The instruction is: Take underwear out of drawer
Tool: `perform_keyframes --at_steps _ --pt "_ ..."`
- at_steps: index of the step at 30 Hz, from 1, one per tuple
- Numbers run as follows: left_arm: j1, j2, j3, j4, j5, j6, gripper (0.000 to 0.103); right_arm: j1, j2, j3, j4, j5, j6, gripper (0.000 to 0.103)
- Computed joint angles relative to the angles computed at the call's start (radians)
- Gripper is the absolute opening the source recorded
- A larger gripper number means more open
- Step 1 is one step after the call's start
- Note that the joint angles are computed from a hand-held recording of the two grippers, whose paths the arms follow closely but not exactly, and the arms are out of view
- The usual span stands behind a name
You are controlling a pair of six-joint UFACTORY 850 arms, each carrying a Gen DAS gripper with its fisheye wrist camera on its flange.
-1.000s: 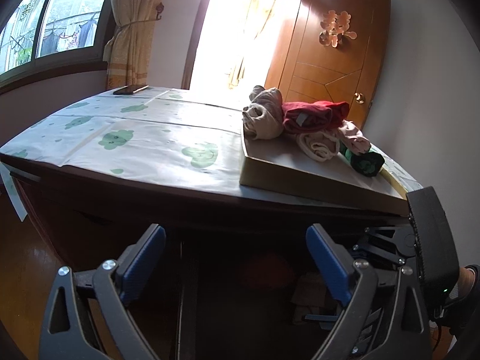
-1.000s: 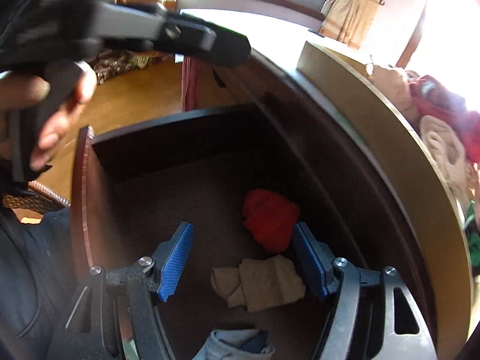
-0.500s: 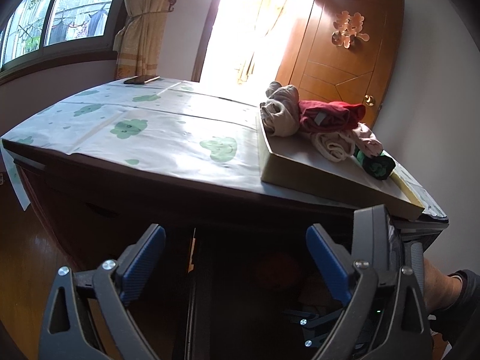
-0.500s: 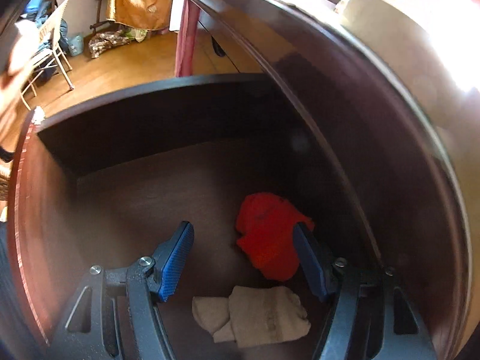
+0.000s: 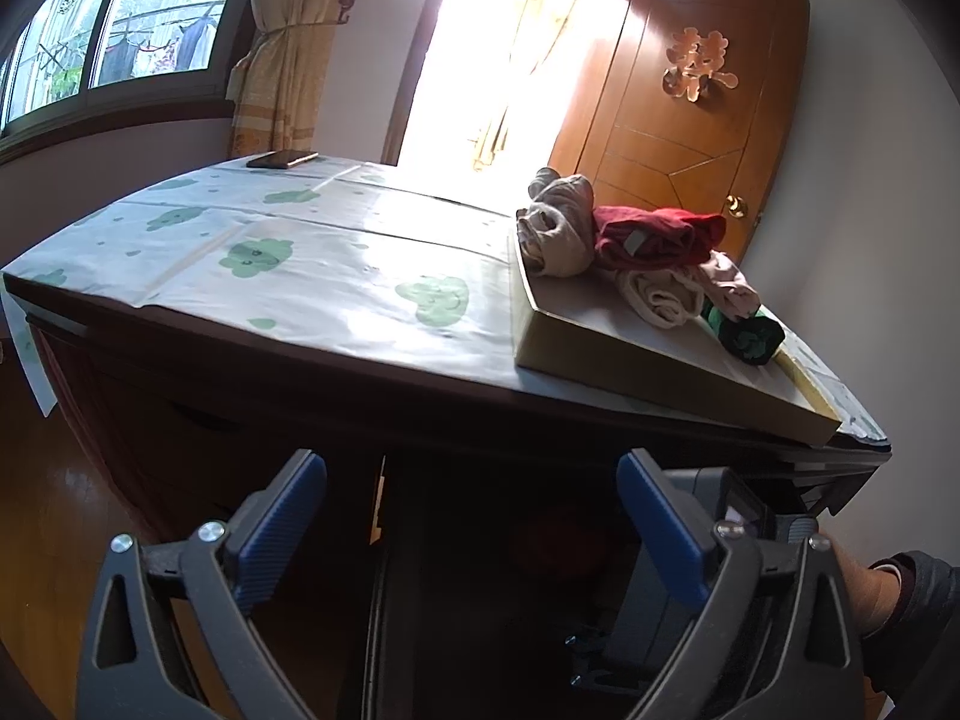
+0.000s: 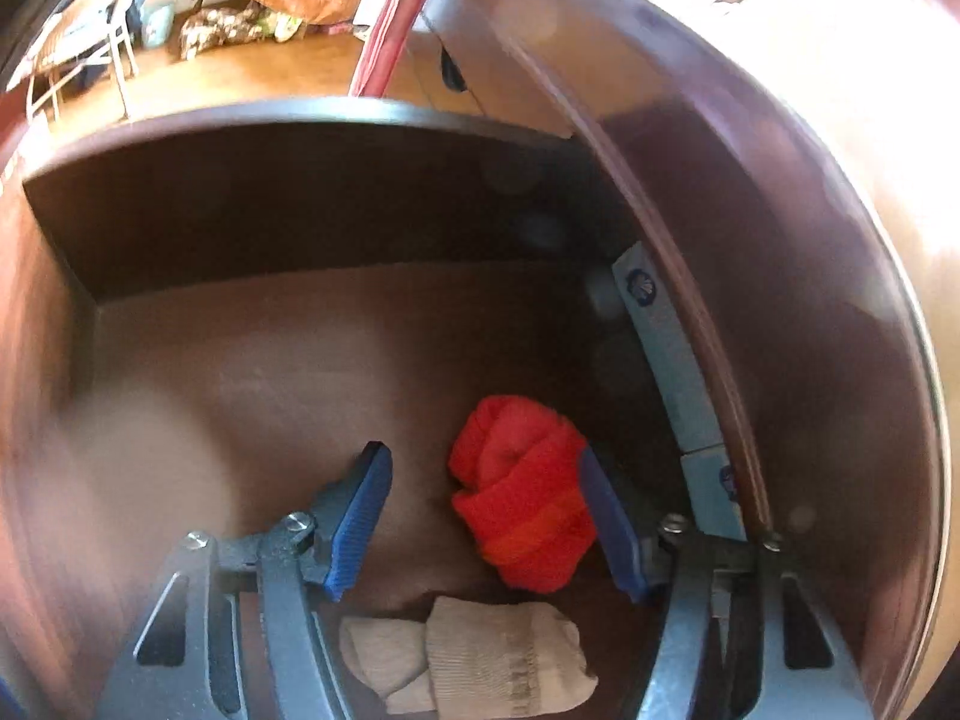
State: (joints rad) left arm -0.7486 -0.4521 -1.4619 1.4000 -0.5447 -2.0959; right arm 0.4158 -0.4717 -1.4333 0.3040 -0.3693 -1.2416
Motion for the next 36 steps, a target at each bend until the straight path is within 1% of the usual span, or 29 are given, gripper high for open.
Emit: perform_keyframes --at_steps 2,4,7,8,9,10,11,14,15,18,22,24,26,27,28,31,33,36 --pt "0.0 0.002 0.001 0.001 -0.002 -0.003 0.1 0.002 -0.007 0.002 -0.059 0.003 0.043 0.061" --pt "0.0 0.003 0.003 0.004 -0.003 -0.009 0.1 -0.007 -0.019 -0.022 -0.017 -0.04 0.037 0.059" --pt "0.0 0.004 0.005 0.006 -0.002 -0.011 0.1 -0.024 -0.044 -0.062 0.0 -0.1 0.076 0.054" --pt "0.0 0.003 0.005 0.005 -0.004 -0.01 0.1 -0.027 -0.055 -0.08 0.01 -0.127 0.087 0.049" --pt "-0.001 0.002 0.003 0.002 -0.006 -0.007 0.1 -0.03 -0.057 -0.084 0.012 -0.137 0.098 0.042" --pt "-0.001 0.0 0.002 0.001 -0.005 -0.004 0.1 -0.03 -0.053 -0.077 -0.004 -0.124 0.11 0.035" --pt "-0.001 -0.001 0.002 -0.001 -0.004 -0.002 0.1 -0.029 -0.052 -0.079 -0.01 -0.121 0.114 0.033" --pt "-0.001 -0.004 -0.001 -0.008 0.0 0.007 0.1 -0.041 -0.044 -0.087 0.031 -0.169 0.104 0.021" --pt "-0.002 -0.006 -0.002 -0.008 -0.001 0.008 0.1 -0.049 -0.043 -0.097 0.049 -0.186 0.102 0.019" --pt "-0.004 -0.009 -0.007 -0.017 0.001 0.021 0.1 -0.071 -0.032 -0.113 0.118 -0.25 0.082 0.017" --pt "-0.007 -0.012 -0.015 -0.034 0.007 0.048 0.1 -0.099 0.004 -0.095 0.185 -0.316 0.047 0.017" --pt "-0.01 -0.017 -0.024 -0.05 0.017 0.072 0.1 -0.111 0.034 -0.061 0.194 -0.301 0.015 0.017" --pt "-0.015 -0.024 -0.036 -0.07 0.025 0.112 0.1 -0.122 0.063 -0.052 0.215 -0.328 0.007 0.016" --pt "-0.018 -0.027 -0.043 -0.078 0.027 0.13 0.1 -0.131 0.082 -0.033 0.237 -0.323 -0.01 0.014" --pt "-0.02 -0.03 -0.049 -0.089 0.036 0.152 0.1 -0.133 0.096 -0.017 0.253 -0.316 -0.012 0.013" --pt "-0.026 -0.045 -0.073 -0.149 0.058 0.244 0.1 -0.177 0.137 0.019 0.322 -0.342 -0.053 0.012" --pt "-0.03 -0.06 -0.096 -0.209 0.065 0.323 0.1 -0.211 0.156 0.032 0.346 -0.365 -0.065 0.012" --pt "-0.039 -0.093 -0.143 -0.32 0.07 0.472 0.1 -0.243 0.183 0.059 0.35 -0.368 -0.062 0.012"
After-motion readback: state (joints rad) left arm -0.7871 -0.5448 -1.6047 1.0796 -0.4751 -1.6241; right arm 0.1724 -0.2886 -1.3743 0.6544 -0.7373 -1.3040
